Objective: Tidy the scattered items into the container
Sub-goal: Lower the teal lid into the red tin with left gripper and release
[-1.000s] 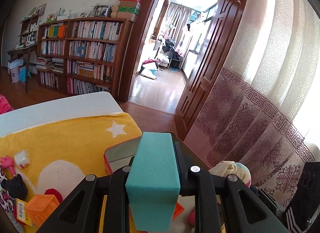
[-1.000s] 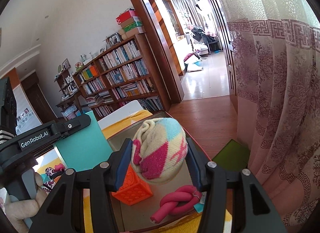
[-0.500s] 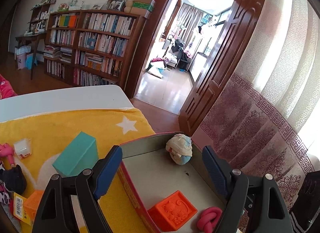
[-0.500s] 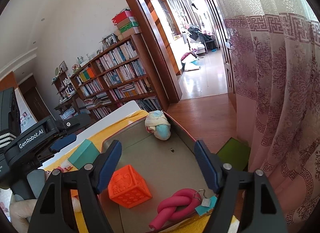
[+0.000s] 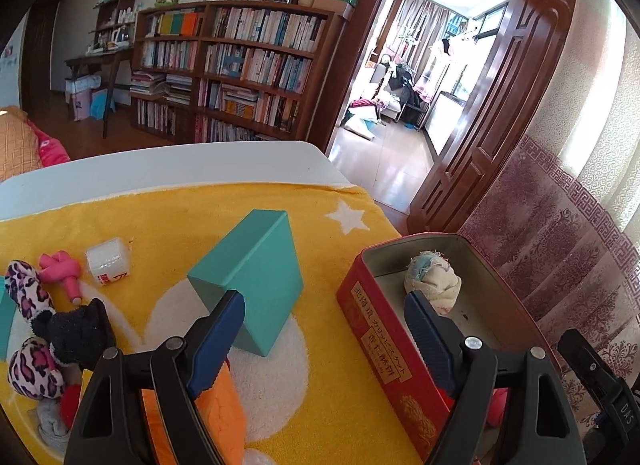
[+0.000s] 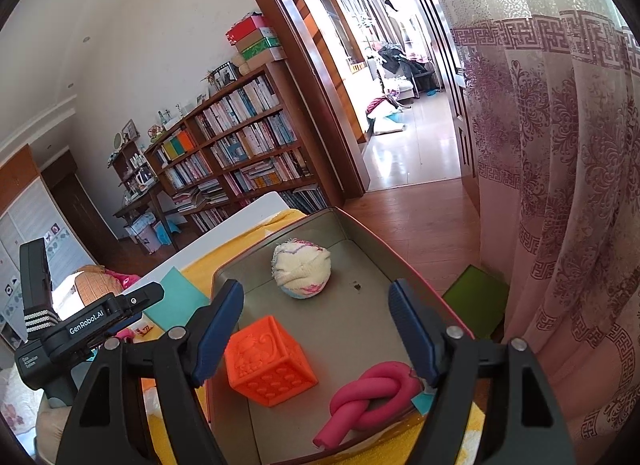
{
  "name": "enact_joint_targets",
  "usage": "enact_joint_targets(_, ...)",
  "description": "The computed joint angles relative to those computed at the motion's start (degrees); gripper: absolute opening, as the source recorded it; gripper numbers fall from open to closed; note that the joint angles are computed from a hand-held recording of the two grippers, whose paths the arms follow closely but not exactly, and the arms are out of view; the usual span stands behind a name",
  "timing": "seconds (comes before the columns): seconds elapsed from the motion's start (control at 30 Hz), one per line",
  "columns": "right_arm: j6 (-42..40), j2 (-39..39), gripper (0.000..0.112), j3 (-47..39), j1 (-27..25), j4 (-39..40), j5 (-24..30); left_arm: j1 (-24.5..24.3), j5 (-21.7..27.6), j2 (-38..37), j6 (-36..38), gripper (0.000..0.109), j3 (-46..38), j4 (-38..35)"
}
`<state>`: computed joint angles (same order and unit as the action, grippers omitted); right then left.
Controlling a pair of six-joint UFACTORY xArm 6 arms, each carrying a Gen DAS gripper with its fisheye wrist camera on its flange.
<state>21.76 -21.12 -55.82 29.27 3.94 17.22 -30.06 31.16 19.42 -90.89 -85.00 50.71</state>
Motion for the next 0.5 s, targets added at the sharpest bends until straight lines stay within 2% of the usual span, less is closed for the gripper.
enact_joint_targets(0.17,-0.5,0.2,0.078,-0.3,0.4,0.6,0.5,0.3,3.5,2.3,0.9,0.084,-3.0,0.8)
enact_joint_targets(0.3,-0.9,0.1,0.078,-0.1,0.3,0.8,0.5,1.9,3.5,2.9,2.6,0.084,-3.5,-1.5)
enact_joint_targets(0.4,-1.8,0.8,0.078,-0.7,0.1,2.0,0.7,2.9,1.7,1.9,1.1,0.084,-2.6,-0.1)
enact_joint_targets(0.5,-2.5,1.4,0.078,-1.1,0.1,3.1,1.0,3.7,2.4,0.8,2.2,0.084,-2.2,0.3)
